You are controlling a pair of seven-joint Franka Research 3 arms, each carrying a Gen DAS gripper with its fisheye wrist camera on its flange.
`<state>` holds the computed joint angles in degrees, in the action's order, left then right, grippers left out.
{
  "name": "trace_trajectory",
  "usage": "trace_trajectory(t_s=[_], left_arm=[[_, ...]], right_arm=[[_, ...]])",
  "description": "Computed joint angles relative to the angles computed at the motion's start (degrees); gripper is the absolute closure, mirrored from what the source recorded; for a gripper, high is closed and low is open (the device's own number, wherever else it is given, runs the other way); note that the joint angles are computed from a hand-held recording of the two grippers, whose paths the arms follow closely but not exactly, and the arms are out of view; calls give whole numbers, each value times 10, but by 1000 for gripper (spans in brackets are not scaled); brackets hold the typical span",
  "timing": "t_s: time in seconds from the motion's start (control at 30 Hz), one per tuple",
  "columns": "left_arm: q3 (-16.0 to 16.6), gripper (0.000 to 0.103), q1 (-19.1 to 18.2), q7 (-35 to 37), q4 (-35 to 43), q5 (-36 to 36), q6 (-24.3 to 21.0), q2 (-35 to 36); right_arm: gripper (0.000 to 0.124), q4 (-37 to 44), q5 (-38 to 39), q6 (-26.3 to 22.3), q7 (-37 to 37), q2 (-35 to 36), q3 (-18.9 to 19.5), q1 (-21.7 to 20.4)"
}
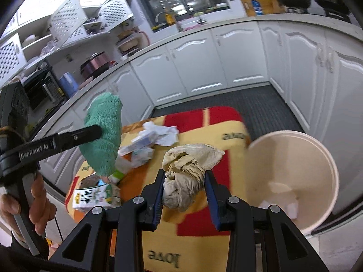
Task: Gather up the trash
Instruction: 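Carry the towel and tissue over the white bin and open both tools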
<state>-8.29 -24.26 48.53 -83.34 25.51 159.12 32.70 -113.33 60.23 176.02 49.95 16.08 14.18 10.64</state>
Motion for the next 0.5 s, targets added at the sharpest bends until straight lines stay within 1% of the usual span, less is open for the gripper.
trace_trajectory(t_s=[0.07, 0.2, 0.27, 0.33, 0.4, 0.5], left_arm=[[-6, 73, -7, 13, 32, -2, -14, 23], [-10, 73, -30, 36, 114, -8, -49, 78], [-12, 73, -38, 50, 151, -16, -63, 104], [-14, 73, -48, 66, 200, -26, -84, 137], [-13, 73, -60, 82, 255, -36, -108, 172], [-13, 73, -76, 110, 348, -57, -146, 231]], right_arm=[[92, -13, -10, 2, 16, -7, -13, 1], [92, -33, -16, 8, 29, -17, -25, -10], [92, -44, -32, 11, 48, -20, -37, -10], [92, -49, -44, 8, 62, -20, -43, -16], [92, -55, -71, 7, 90, -18, -57, -15], [92, -62, -88, 6, 110, -17, -59, -26]])
